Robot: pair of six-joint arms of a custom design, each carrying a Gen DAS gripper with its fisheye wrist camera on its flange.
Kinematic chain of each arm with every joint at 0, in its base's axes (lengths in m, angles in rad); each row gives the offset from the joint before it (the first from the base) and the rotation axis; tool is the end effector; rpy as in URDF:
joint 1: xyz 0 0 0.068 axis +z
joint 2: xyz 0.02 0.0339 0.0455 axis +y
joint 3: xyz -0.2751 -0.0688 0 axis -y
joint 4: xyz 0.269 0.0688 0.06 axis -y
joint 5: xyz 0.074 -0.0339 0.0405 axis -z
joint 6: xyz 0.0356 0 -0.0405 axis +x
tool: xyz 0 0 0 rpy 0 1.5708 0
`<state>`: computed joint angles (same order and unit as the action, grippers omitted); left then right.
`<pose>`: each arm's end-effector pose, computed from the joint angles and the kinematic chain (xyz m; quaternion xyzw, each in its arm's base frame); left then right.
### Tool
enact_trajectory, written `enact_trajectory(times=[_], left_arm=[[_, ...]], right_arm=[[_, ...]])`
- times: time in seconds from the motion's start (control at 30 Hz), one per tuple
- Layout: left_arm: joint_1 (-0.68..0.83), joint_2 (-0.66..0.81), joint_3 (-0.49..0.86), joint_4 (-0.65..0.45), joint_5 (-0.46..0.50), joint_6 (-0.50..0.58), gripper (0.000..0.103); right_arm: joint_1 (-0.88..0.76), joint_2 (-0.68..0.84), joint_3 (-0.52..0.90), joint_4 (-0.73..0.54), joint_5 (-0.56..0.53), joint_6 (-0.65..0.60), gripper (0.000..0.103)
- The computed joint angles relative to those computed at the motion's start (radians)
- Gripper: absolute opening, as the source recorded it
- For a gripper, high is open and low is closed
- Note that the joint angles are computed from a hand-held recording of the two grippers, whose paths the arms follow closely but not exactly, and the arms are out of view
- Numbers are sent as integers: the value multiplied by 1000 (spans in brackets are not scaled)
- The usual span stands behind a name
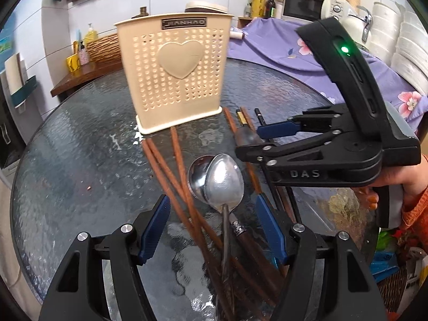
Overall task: Organize utensils
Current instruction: 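Close the left tool on a metal spoon while the right tool grasps another spoon, then lift both held spoons off the table toward the cream basket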
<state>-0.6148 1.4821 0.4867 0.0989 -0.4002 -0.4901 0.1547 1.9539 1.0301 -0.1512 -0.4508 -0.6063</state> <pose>0.2196 -0.1381 0.1111 -0.0080 0.9272 -0.0105 0.3744 0.3763 0.0744 0.0969 -0.4018 0.8570 0.1576 0.2816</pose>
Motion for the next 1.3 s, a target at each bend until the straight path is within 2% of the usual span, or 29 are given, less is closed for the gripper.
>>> enact_trajectory(times=[0.07,0.1,0.17,0.37,0.73,0.9,0.97,1.03,1.3], left_arm=[[6,17,13,10,22,14,61],[15,27,20,15,37,23,60],[28,47,31,25,66,36,57],[68,99,68,42,130,77,54],[123,177,151,23,192,146,50],[150,175,150,32,243,159,49],[157,201,165,41,244,161,41],[156,212,163,54,239,151,38],[158,197,149,64,249,137,35]], right_arm=[[8,4,10,-4,12,-5,46],[11,4,12,-2,18,-7,41],[9,13,31,-22,17,-6,37],[-22,20,60,-63,-21,-20,37],[-51,-21,37,-82,-73,-48,37],[-59,-18,39,-94,-78,-64,37],[-63,-17,40,-95,-80,-65,37],[-68,-16,41,-97,-82,-64,37],[-72,-26,35,-100,-86,-70,37]])
